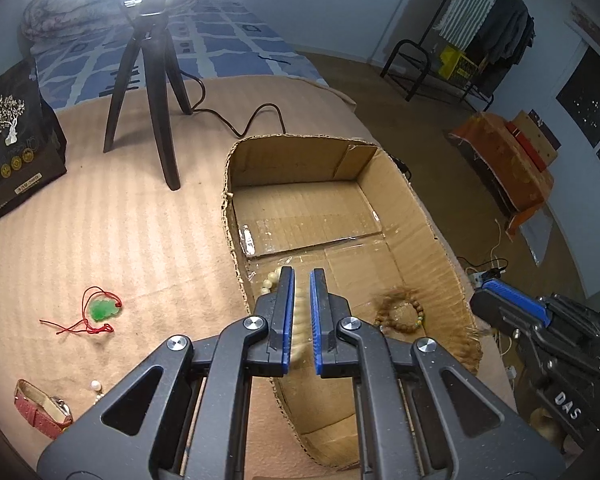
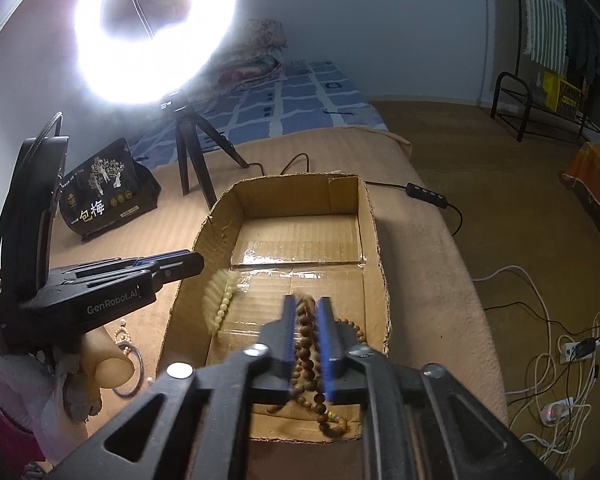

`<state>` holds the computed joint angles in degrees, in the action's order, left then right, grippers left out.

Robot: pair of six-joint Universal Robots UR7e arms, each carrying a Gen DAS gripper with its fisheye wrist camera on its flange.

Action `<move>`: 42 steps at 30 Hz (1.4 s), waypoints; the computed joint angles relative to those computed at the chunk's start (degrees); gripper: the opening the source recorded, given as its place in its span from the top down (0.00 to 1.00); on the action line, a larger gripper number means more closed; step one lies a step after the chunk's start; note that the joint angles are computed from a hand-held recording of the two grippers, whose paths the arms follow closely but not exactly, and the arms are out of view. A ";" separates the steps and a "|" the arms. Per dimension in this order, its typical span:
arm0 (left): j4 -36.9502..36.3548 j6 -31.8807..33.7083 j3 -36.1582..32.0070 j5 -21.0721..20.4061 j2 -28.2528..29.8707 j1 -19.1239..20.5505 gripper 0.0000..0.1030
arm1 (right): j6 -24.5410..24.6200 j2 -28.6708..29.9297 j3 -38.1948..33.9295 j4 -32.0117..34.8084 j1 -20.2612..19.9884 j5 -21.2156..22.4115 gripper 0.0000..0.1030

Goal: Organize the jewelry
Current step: 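Carry the bracelet with the left tool into the cardboard box while the right tool drops the prayer beads there, then grasp the red watch strap with the left tool while the right tool grasps the blue bangle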

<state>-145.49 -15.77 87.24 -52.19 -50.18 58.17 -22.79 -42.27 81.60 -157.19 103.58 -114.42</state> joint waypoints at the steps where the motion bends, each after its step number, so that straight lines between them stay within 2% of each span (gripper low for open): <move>1: 0.31 -0.11 -0.05 0.18 0.02 -0.08 0.89 | 0.04 -0.04 0.11 -0.07 0.01 -0.08 0.71; 2: 0.37 -0.17 0.03 0.48 -0.02 -0.18 0.78 | 0.05 -0.04 0.11 0.06 0.03 -0.24 0.71; 3: 0.05 0.01 0.26 0.80 -0.14 -0.29 0.73 | 0.12 0.01 0.01 0.36 0.08 -0.45 0.69; 4: -0.22 0.17 0.53 1.22 -0.27 -0.43 0.70 | 0.21 0.10 -0.10 0.46 0.11 -0.58 0.62; 5: -0.22 0.28 0.74 1.42 -0.48 -0.50 0.70 | 0.29 0.10 0.00 0.30 0.16 -0.73 0.57; 7: -0.04 0.29 1.10 1.67 -0.96 -0.59 0.70 | 0.18 0.07 0.33 -0.53 0.31 -0.99 0.42; 13: 0.13 -0.06 2.71 3.15 -3.23 -1.13 0.70 | -0.31 -0.02 1.14 -2.02 0.95 -1.41 0.27; 18: 2.04 -1.97 4.70 4.58 -6.60 -1.43 0.70 | -0.99 -0.51 2.36 -3.20 1.67 -1.22 0.19; 19: 2.43 -2.55 5.09 4.40 -7.27 -1.41 0.66 | -1.12 -0.59 2.63 -3.42 1.90 -1.18 0.17; 21: 2.92 -3.28 6.18 4.71 -8.86 -1.42 0.53 | -1.16 -0.72 2.98 -3.59 2.25 -1.12 0.16; 23: 1.99 -4.14 8.31 6.12 -10.93 -1.76 0.34 | -1.03 -1.00 3.49 -3.51 2.65 -0.43 0.14; 25: 0.99 -5.31 10.71 7.41 -13.36 -2.02 0.28 | -1.15 -1.22 4.09 -3.70 3.09 0.36 0.11; 35: 8.19 -10.81 17.95 11.47 -23.98 -1.99 0.28 | 0.57 -1.30 5.66 -0.33 5.42 4.94 0.11; 42: 10.85 -15.65 21.29 10.32 -29.03 -0.15 0.28 | 2.09 -0.17 6.55 2.05 6.62 7.28 0.11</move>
<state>-134.65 -31.41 108.53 -41.86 -79.21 58.02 -20.70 -42.43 88.15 -155.14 110.20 -107.14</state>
